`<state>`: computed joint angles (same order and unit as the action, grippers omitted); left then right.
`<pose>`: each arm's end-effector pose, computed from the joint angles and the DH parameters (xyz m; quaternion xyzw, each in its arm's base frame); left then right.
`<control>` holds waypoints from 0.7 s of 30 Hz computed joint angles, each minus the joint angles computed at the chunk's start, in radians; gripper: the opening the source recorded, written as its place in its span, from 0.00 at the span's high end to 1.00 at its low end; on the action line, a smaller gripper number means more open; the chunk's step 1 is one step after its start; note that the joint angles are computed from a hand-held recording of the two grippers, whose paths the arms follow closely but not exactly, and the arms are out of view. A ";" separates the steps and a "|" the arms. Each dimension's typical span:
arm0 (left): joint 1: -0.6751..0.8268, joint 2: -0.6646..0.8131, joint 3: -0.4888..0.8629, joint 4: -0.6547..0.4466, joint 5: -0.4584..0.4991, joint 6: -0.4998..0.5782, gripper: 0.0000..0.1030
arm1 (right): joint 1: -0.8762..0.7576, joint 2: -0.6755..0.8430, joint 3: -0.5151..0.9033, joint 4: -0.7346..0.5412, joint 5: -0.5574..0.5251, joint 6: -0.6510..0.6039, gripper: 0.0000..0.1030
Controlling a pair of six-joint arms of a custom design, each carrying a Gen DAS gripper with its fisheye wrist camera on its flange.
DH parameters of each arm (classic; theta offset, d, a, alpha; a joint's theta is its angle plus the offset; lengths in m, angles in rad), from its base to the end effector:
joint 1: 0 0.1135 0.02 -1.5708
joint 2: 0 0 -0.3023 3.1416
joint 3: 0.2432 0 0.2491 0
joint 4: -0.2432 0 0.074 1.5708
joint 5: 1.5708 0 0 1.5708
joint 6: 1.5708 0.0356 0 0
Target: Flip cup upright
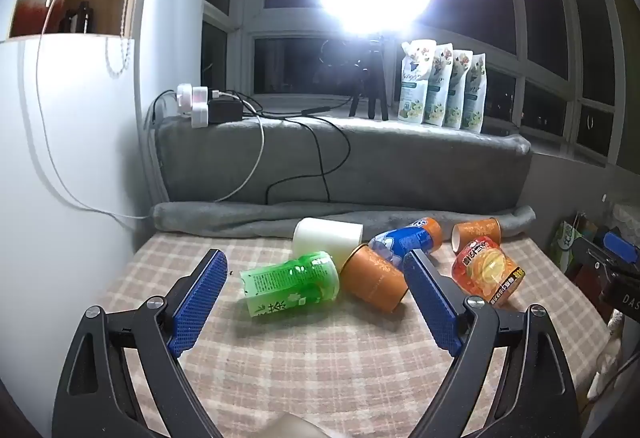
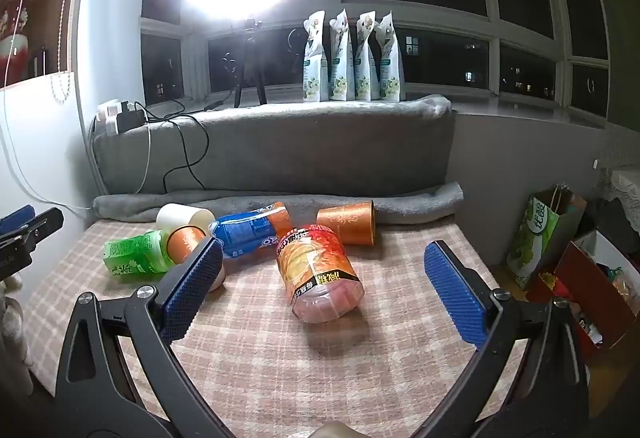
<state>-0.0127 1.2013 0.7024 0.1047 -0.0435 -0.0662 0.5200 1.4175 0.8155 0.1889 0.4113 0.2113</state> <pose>0.2530 -0.0017 0.2903 -0.0343 0.8311 -0.0038 0.5551 0.2715 0.1391 0.2820 -0.0156 0.8269 0.0318 0.5613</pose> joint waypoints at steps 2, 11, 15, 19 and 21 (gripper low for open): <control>-0.002 -0.007 -0.002 -0.006 0.000 0.000 0.13 | 0.001 0.000 0.001 -0.001 0.000 0.002 0.00; 0.012 0.003 0.018 -0.023 0.006 0.005 0.13 | 0.005 0.003 0.013 -0.020 0.000 0.008 0.00; 0.017 -0.009 0.012 -0.016 0.009 0.001 0.13 | 0.007 0.003 0.014 -0.021 0.003 0.007 0.00; 0.014 -0.014 0.010 -0.011 0.002 0.002 0.13 | 0.009 0.004 0.015 -0.020 0.007 0.005 0.00; 0.012 -0.013 0.008 -0.007 -0.001 0.003 0.13 | 0.010 0.005 0.016 -0.021 0.008 0.004 0.00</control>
